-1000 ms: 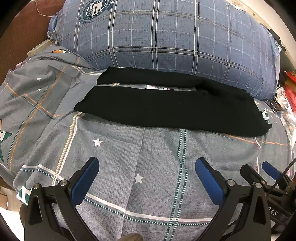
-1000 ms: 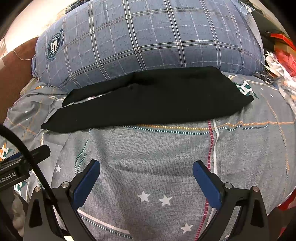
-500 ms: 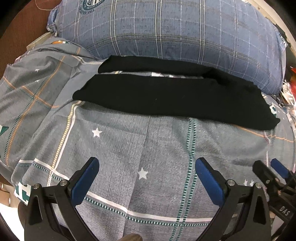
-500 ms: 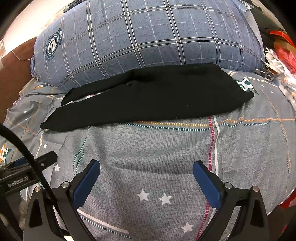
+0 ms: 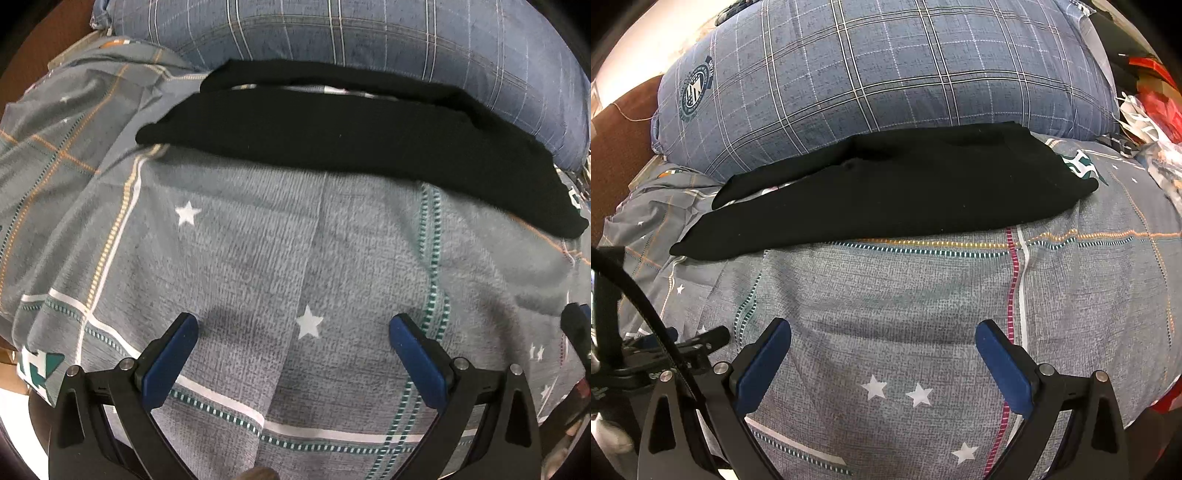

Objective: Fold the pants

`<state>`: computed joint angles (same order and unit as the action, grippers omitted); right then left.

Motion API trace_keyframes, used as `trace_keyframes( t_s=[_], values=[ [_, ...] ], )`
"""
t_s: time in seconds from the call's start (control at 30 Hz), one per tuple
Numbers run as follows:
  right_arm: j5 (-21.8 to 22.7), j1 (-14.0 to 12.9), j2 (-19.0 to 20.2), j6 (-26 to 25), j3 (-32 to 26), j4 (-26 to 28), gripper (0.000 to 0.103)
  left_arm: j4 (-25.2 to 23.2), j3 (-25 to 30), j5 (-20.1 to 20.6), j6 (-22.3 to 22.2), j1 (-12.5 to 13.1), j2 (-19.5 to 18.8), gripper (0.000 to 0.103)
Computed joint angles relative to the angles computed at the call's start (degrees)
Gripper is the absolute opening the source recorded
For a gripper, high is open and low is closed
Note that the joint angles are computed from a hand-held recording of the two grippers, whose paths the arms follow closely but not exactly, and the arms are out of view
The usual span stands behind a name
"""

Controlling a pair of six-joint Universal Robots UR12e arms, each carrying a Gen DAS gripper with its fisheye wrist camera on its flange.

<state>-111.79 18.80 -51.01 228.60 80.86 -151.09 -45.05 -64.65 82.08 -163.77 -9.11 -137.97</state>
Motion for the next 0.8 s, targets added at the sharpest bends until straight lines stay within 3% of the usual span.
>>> trace_keyframes(
  t_s=[0.43,0.6,0.73,0.8],
  values=[
    [-0.1,0.2,-0.2,0.0,0.4,-1.1,0.102,4.6,-3.2,-2.3,1.6,0.6,1.0,0.103],
    [0.2,0.2,-0.5,0.1,1.0,-2.0,0.102,2.7,-2.8,-2.2,2.9,0.6,1.2,0.103],
    [-0.3,0.4,-0.8,-0.3,1.4,-3.0,0.102,3.8,-3.6,-2.1,1.6,0.8,2.0,0.085],
    [-0.4,0.3,-1.0,-0.5,1.9,-3.9,0.102,5.6,-4.3,-1.6,1.3,0.8,2.5,0.085]
  ],
)
